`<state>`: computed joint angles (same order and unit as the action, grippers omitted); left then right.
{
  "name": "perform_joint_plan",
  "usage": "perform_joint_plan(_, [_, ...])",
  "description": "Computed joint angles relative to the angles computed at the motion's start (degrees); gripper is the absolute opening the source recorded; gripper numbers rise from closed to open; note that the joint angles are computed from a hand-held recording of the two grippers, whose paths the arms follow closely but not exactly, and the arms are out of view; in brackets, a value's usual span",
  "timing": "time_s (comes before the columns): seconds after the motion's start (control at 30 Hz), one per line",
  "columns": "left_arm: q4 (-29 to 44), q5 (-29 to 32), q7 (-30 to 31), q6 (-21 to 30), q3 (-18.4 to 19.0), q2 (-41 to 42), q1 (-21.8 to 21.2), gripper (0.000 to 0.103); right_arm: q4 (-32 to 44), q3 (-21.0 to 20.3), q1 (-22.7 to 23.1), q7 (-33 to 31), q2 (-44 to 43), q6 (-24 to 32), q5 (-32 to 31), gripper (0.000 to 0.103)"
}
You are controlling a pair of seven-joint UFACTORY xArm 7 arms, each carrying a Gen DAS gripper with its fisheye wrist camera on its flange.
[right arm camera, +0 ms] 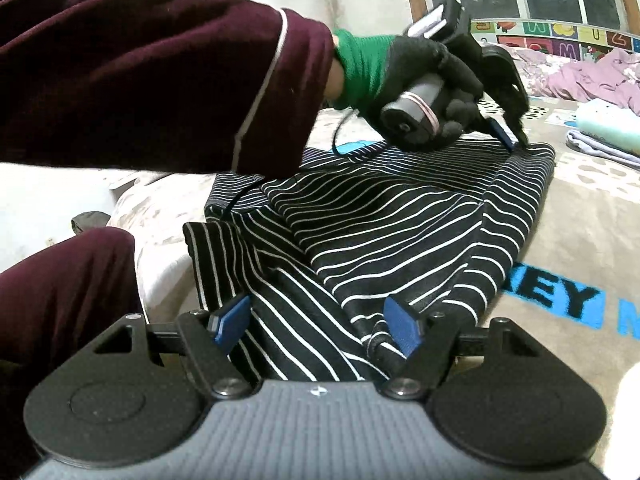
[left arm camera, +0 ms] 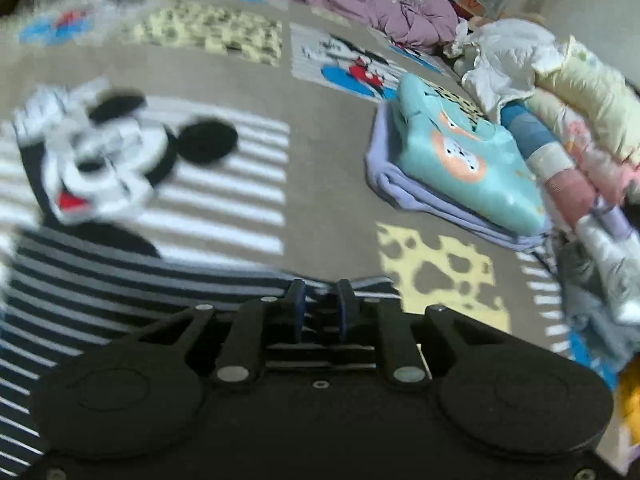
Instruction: Fold clothes
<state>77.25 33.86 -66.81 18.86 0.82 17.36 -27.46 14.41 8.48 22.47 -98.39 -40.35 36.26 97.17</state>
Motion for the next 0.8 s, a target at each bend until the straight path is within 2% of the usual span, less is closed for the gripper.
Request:
perform_joint_plan(0.07, [0.2, 1.9, 2.7, 1.2, -0.2, -0.9, -0.4, 0.014, 0.0, -0.1, 0.0, 0.0, 0.0, 0.1, 0.0, 0.074])
perform_joint_plan(0.17, [0.2, -4.5, 15.8, 0.0, -5.3, -0.9, 2.7, 0.014, -0.1, -0.3, -0.1, 0.0, -0.1, 0.4, -0.3, 0.075])
perform_joint_plan(0.23, [2.1, -7.2, 23.4, 2.2, -6.9, 0.9, 2.5, 0.014, -0.2, -0.4, -0.2, -0.2, -0.1, 0.5, -0.2, 0.075])
perform_joint_plan(0.27, [3.3, -6.7, 24.7, 4.0, -6.2, 2.2, 1.3, 0.014, -0.2, -0.4, -0.2, -0.3, -0.1, 0.6, -0.3, 0.076])
perform_joint_plan(0.3, [4.8, -6.0, 25.2, 6.1, -5.2, 3.6, 0.0, 0.014, -0.2, -0.5, -0.2, -0.3, 0.0, 0.7, -0.4, 0.076])
perform_joint_plan(0.33, [6.0, -3.5, 23.7, 7.8, -1.8, 5.1, -3.0, 0.015, -0.2, -0.6, -0.3, -0.1, -0.1, 0.8, -0.7, 0.076])
perform_joint_plan(0.37, [6.0, 0.0, 20.8, 7.1, -0.7, 5.7, -3.7, 0.015, -0.1, -0.6, -0.3, 0.0, -0.1, 0.8, -0.7, 0.076])
perform_joint_plan(0.47, [4.4, 2.8, 13.7, 3.9, 1.6, 4.3, -5.0, 0.013, 0.0, -0.2, -0.1, -0.1, 0.0, 0.4, -0.5, 0.076])
perform_joint_plan(0.53, [2.1, 5.8, 12.8, 1.9, 1.6, 1.8, -5.4, 0.013, -0.1, 0.0, 0.0, -0.2, -0.1, 0.2, -0.3, 0.076])
perform_joint_plan(0.6, [-1.1, 6.0, 14.2, 0.2, -0.1, -1.6, -4.3, 0.014, -0.1, 0.2, 0.1, -0.4, -0.1, 0.0, -0.1, 0.077])
perform_joint_plan(0.7, [-6.7, -0.9, 23.9, -1.3, -5.5, -6.6, -0.7, 0.014, -0.1, 0.4, 0.2, -0.4, -0.2, -0.2, -0.2, 0.077])
perform_joint_plan(0.8, [-11.1, -12.7, 37.7, -1.4, -10.8, -9.7, 2.2, 0.014, -0.1, 0.7, 0.4, -0.5, -0.4, -0.8, 0.0, 0.077])
